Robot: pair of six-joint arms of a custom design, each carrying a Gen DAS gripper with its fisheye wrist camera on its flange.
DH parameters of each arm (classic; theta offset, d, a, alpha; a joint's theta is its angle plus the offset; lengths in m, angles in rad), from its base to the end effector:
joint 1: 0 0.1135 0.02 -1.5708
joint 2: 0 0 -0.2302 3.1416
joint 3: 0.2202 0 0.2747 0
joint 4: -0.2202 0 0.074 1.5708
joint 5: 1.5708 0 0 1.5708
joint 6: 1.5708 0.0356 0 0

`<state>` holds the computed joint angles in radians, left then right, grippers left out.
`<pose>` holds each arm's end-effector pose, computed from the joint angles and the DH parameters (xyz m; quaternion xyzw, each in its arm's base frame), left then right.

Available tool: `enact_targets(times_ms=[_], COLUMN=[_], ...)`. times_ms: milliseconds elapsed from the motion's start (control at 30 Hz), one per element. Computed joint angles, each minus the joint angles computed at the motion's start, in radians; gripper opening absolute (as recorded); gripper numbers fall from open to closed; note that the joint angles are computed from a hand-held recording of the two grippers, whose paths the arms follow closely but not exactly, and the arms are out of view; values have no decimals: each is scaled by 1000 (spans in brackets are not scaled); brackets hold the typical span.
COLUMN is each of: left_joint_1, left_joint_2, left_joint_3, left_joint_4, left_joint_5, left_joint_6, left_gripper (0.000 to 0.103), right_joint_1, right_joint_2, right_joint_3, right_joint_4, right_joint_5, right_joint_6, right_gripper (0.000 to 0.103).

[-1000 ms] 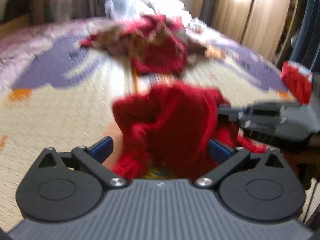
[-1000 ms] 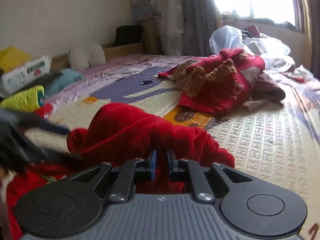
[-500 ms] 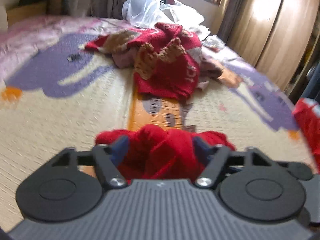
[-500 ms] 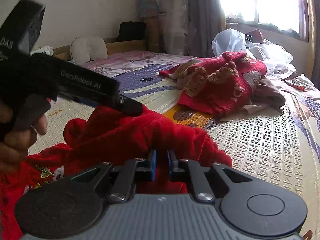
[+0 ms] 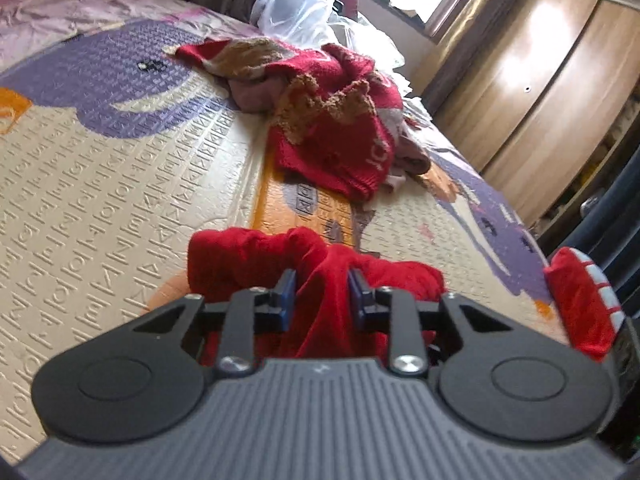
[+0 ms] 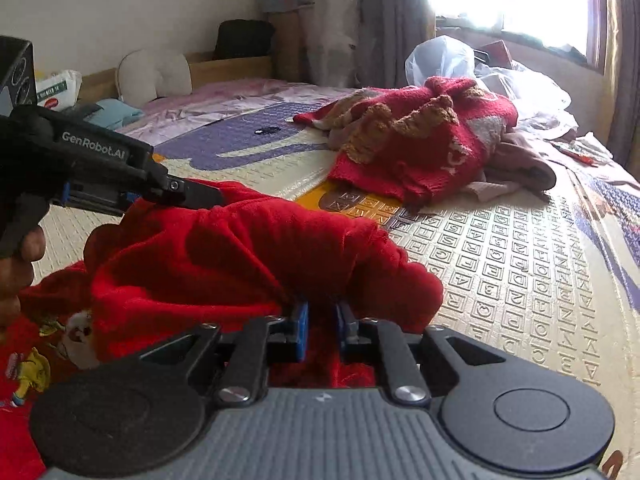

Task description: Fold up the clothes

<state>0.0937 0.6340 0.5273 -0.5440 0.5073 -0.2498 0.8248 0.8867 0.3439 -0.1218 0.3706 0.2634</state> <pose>0.1919 0.0007 0.2173 -0.0385 0.8736 -0.2577 0.4109 0.1584 0.1524 0.1387 -0.1673 0.8715 0.0810 0.4539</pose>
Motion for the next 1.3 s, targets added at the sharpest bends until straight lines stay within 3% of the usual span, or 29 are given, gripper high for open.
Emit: enact_targets(times_ms=[167, 333, 500, 567, 667, 767, 933, 1100, 1200, 1300], left_joint_1=[23, 18, 7, 6, -5, 5, 93, 103, 97, 13], left_joint_2=[3, -2, -13, -11, -23, -20, 1, -123, -190, -181], left_joint_3=[0, -1, -8, -13, -37, -52, -61, -15, -14, -38], left_joint_4=[-3, -3, 1, 8, 28, 45, 56, -8, 31, 96], left_joint_5=[4, -4, -20, -22, -36, -27, 83, 50, 129, 141], left_joint_6=[-13, -20, -24, -28, -36, -38, -76, -58, -81, -125], left_gripper=[28, 29, 30, 34, 35, 36, 38, 35, 39, 41], right_joint_1=[25, 134, 222, 238, 211, 175, 151, 165, 182, 199], right_joint_2=[-143, -306, -87, 31, 87, 86, 112, 76, 69, 57], right_joint_3=[-1, -45, 8, 46, 44, 19, 6, -7, 2, 6], right_joint_4=[-99, -60, 43, 50, 65, 90, 135, 123, 103, 83], right_joint_5=[48, 152, 137, 175, 164, 112, 75, 88, 108, 124], right_joint_6=[-16, -83, -183, -190, -180, -156, -153, -148, -145, -145], right_gripper=[15, 17, 17, 17, 17, 17, 17, 19, 20, 20])
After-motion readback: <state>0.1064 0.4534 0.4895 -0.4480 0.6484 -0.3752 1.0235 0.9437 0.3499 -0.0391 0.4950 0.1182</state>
